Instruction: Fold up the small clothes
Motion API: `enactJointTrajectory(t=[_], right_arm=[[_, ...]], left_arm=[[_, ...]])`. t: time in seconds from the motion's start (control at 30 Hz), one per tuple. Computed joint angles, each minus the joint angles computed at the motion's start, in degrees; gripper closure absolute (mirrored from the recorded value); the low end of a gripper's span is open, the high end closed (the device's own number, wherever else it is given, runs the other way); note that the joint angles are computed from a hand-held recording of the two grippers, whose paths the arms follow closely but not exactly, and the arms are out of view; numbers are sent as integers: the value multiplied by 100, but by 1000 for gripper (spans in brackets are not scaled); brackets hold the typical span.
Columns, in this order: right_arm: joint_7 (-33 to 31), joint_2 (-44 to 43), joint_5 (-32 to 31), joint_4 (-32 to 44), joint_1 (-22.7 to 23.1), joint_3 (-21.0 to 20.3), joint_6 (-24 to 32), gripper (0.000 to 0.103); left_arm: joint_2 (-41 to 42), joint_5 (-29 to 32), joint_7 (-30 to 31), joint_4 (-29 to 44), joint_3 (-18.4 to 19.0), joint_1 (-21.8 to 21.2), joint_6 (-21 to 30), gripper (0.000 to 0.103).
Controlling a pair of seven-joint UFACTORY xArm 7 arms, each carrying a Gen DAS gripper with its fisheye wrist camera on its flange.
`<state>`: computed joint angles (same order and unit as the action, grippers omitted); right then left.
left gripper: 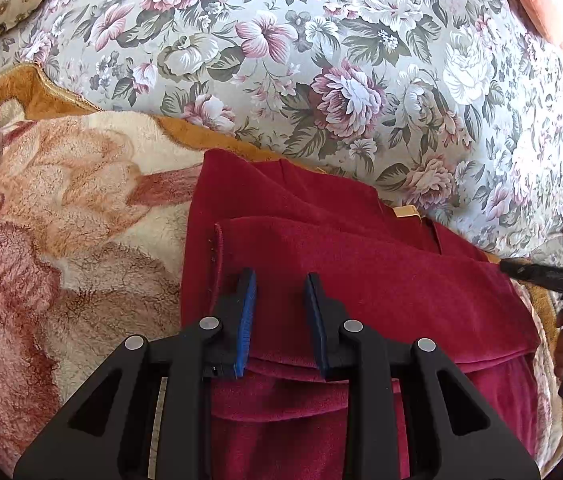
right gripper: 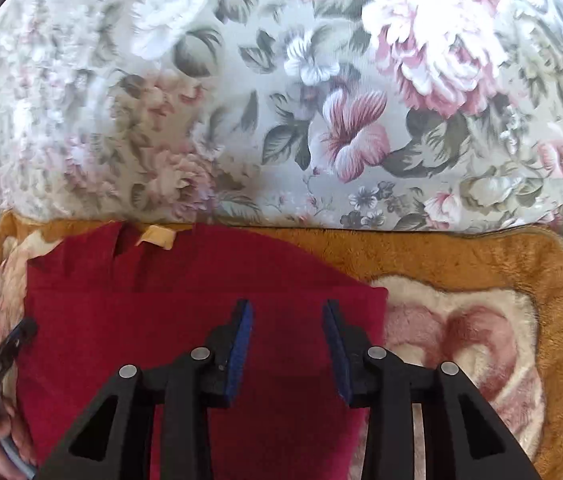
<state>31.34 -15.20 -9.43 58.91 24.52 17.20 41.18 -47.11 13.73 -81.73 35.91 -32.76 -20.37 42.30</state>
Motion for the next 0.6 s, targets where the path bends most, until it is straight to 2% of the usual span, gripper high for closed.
enactJointTrajectory(t=[0.07, 0.1, 0.17, 0.2, 0.23, 0.27, 0.33, 0.43, 0.47, 0.5, 0.53, 0.6], right_arm=[[-32, 407, 86, 241, 5, -1, 505, 67], [118, 370, -56, 211, 12, 16, 421, 67], [657, 473, -392, 523, -15, 153, 892, 67], [920, 491, -510, 634, -145, 365, 992, 67], [1038, 467, -611, 670, -35, 378, 851, 67], [992, 440, -642, 629, 256, 255, 471, 67], [894, 581, -712, 719, 414, 403, 210, 67], [1157, 1071, -1118, 1048, 519, 630, 826, 67], [1212, 1072, -1143, 928, 701, 465, 808, 66], [1413, 948, -1408, 750, 730, 438, 551, 66], [1486, 904, -1487, 708, 761, 421, 533, 66], [1342, 764, -1345, 672, 842, 373, 591, 67]], left_arm=[[7, 17, 2, 13, -13, 9, 25, 79], [14, 28, -3, 26, -30, 17, 46, 79], [47, 63, -4, 67, -66, 43, 103, 79], [65, 76, -4, 84, -74, 48, 119, 79], [76, 87, -4, 93, -74, 50, 126, 79], [69, 90, -9, 82, -62, 41, 110, 79], [50, 90, -24, 57, -47, 26, 83, 79], [54, 98, -30, 63, -48, 25, 87, 79], [57, 103, -29, 69, -49, 28, 93, 79], [60, 105, -25, 76, -48, 26, 104, 79], [68, 110, -35, 75, -58, 32, 99, 79], [62, 115, -44, 64, -55, 29, 83, 79]])
